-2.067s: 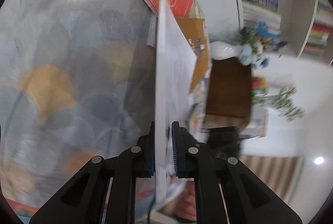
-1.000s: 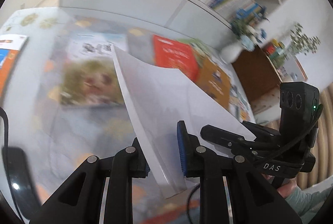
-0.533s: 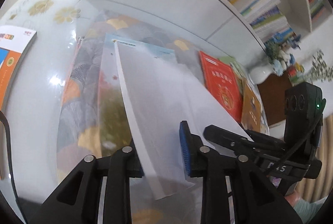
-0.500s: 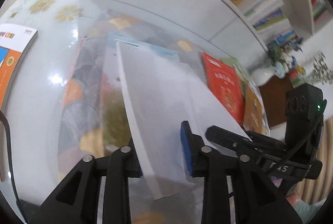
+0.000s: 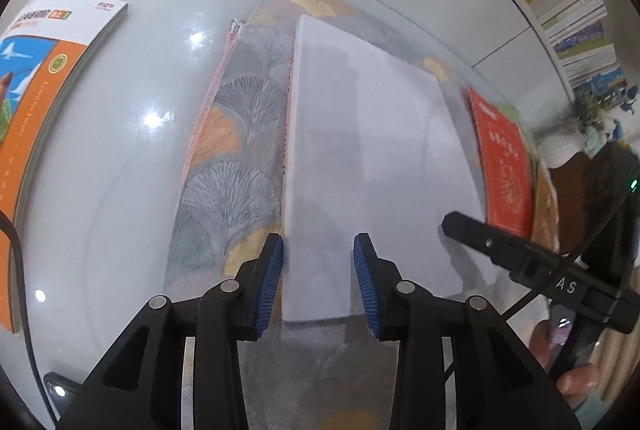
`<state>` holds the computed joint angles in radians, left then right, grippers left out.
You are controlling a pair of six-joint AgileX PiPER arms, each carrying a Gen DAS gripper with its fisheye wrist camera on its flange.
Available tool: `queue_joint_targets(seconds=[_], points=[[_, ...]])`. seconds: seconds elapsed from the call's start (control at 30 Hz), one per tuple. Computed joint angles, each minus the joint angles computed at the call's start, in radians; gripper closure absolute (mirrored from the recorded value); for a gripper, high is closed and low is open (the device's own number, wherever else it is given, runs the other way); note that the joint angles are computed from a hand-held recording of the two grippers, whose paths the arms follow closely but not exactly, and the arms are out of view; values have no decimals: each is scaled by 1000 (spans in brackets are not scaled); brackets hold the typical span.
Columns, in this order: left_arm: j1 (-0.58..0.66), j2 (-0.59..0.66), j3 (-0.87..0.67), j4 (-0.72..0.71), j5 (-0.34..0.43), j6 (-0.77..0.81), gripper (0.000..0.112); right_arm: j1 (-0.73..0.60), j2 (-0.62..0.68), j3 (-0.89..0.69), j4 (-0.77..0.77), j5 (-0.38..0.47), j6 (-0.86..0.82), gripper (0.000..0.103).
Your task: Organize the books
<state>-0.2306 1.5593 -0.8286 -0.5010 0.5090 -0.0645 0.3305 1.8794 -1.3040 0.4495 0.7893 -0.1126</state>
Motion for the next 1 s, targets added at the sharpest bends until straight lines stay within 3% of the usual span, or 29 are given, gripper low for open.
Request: queue_joint_targets(seconds=[0.13, 0.3, 0.37, 0.43, 0.53, 0.63, 0.77, 0.8, 0.9, 0.97, 1.0], points=[[-57, 7, -42, 185, 37, -157, 80, 47, 8, -18, -117, -26, 84, 55], [-189, -71, -66, 529, 83, -494, 80, -59, -135, 122, -2, -25, -56, 56], [-262, -70, -120, 510, 106, -470, 80, -149, -243, 220, 44, -19, -135, 53], [-317, -28, -189, 420, 103, -379, 77, -264, -331, 296, 76, 4, -202, 44], [-389, 118, -371, 196, 130, -174, 68, -490, -431, 377, 88, 42, -273, 44], [-434, 338, -654, 16, 216, -37, 63, -734, -446, 395, 93, 68, -353, 43], [-498, 625, -1054, 86, 308, -166, 69, -996, -320, 309, 123, 111, -410, 43], [-514, 700, -1154, 122, 318, -225, 75, -1015, -283, 282, 96, 99, -394, 43], [-536, 885, -1454, 219, 480, -363, 84, -1052, -180, 216, 112, 125, -423, 60], [-541, 942, -1550, 224, 528, -398, 86, -1054, -142, 195, 119, 127, -445, 60], [-540, 935, -1538, 202, 514, -399, 87, -1042, -136, 194, 102, 112, -439, 60]])
